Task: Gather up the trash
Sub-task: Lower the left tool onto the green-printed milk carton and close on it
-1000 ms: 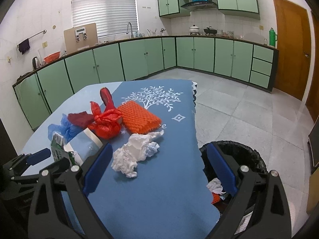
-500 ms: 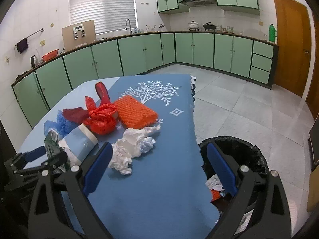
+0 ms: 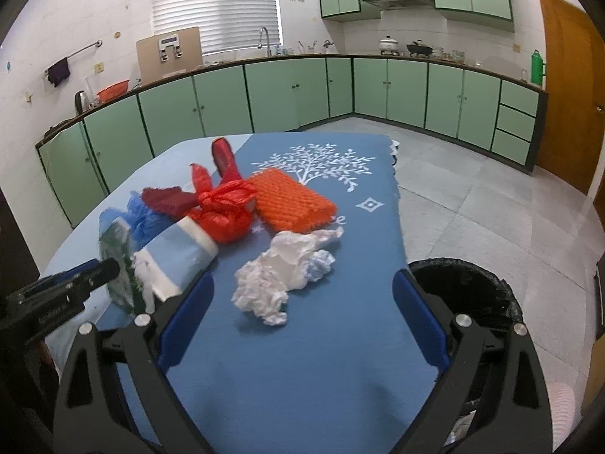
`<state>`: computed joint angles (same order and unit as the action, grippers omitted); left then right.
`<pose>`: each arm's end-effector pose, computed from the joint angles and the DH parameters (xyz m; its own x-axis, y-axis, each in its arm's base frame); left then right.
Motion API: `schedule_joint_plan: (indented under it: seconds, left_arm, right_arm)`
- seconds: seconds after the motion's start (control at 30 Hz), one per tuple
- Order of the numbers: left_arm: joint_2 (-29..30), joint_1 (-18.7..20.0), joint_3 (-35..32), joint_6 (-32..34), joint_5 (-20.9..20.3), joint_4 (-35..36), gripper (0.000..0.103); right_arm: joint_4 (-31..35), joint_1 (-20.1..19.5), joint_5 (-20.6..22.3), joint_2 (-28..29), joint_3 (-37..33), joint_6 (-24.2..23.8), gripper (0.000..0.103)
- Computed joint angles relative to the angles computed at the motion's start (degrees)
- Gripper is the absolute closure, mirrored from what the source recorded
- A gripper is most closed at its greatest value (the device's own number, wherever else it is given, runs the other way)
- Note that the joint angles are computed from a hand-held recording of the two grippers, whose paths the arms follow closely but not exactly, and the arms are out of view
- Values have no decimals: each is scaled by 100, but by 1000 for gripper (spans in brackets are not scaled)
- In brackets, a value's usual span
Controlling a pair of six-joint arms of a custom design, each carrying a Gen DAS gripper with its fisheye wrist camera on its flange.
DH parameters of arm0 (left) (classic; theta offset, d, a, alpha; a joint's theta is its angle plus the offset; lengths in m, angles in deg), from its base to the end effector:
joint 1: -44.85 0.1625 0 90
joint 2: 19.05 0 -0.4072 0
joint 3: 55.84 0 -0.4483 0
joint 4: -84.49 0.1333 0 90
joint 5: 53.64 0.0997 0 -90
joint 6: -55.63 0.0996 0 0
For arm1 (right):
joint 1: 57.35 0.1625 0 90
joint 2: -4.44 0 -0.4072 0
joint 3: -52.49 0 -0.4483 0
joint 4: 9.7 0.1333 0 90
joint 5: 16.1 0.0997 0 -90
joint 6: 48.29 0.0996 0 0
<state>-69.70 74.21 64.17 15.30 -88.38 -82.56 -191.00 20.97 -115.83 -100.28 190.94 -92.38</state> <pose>-0.3500 -0.4437 0.0150 -0.8450 0.0231 -0.5342 0.4156 0.6569 -0.6291 0.0319 -0.4209 0.3389 -0.7481 -0.1218 0.6524 -0.5735 0.6132 -0.5432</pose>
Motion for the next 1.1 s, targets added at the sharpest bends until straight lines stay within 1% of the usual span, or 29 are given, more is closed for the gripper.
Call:
schedule_joint_plan:
  seconds: [0.07,0.17,0.23,0.27,0.3,0.37,0.43,0.5,0.57,0.67,0.73,0.8,0.9,1.03,1.1]
  left_arm:
    - [-40,46,35,-100,-75,-6,71]
    - [-62,51,59,-89,-105,-40,70]
    - [-74,57,55,-72,-119,-11,61]
    - [-74,61,56,-81,-121,17,52]
    - [-65,68,45,-92,-123,62,45]
    - [-65,85,37,-55,-197,43,43]
    - [-61,63,14,-44,-198,41,37]
    - [-37,20,-20,-26,-152,45,27]
    - [59,-29,-110,39,-68,101,22]
    - [193,-2,-257,91,-136,249,21]
    - [274,4,-352,46,-100,429,21]
    - [349,-6,-438,-40,51,593,18]
    - [471,9,-580,-265,403,843,15]
    - [536,103,-644,-331,450,881,16]
    - [531,95,-576,-236,440,623,21]
  right_arm:
    - [-20,13,-34,76,17,-30,11]
    - [-22,41,-89,162,25,-62,11]
    - [-26,52,-92,201,24,-74,12]
    - [-40,62,-102,230,21,-83,12]
    - [-52,71,-118,258,16,-91,12]
    - [-69,78,-155,292,6,-107,12]
    - [-95,68,-175,297,-10,-109,12]
    - [-137,35,-190,308,-36,-92,12]
    - [-139,-12,-180,301,-64,-57,12]
    - [-127,-67,-170,275,-78,-60,12]
    - [-113,-98,-151,259,-79,-76,12]
    - [-102,-115,-124,253,-79,-79,12]
    - [-90,-124,-125,262,-84,-84,12]
    - [-61,-155,-114,258,-89,-115,12]
    - [-70,-154,-123,269,-91,-126,12]
